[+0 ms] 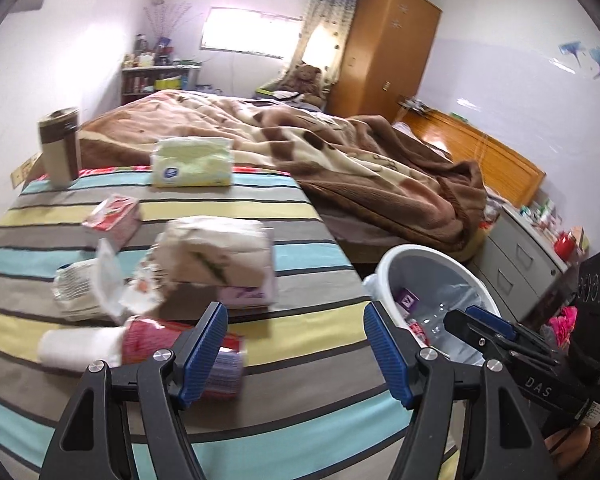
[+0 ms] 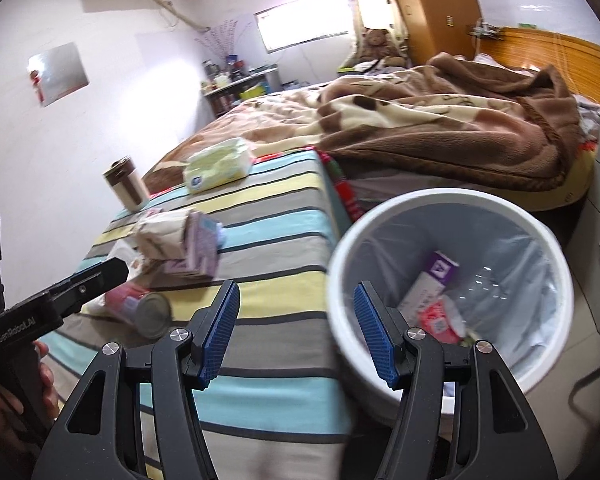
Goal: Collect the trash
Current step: 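Move both open tools back over the bed toward the towel and red can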
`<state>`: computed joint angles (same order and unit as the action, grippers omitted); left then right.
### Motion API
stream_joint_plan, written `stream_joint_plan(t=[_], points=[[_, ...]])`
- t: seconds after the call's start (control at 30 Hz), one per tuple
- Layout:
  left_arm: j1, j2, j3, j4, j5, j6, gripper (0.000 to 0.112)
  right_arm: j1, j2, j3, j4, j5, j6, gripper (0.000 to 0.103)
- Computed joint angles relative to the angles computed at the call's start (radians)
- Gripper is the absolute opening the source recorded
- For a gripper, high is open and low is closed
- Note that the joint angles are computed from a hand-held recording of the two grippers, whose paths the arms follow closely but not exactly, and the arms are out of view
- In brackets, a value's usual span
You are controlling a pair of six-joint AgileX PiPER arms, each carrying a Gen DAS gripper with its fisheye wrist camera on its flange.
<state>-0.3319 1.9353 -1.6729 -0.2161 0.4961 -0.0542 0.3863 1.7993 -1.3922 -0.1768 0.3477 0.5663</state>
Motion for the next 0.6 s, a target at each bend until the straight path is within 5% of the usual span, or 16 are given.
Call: stream_joint_plan(t=[0.6], points=[[0.286, -0.149, 0.289, -0.154, -0.075, 0.196, 0.070, 0.155, 0.180, -0.284, 0.167, 0.100, -0.333, 0.067]])
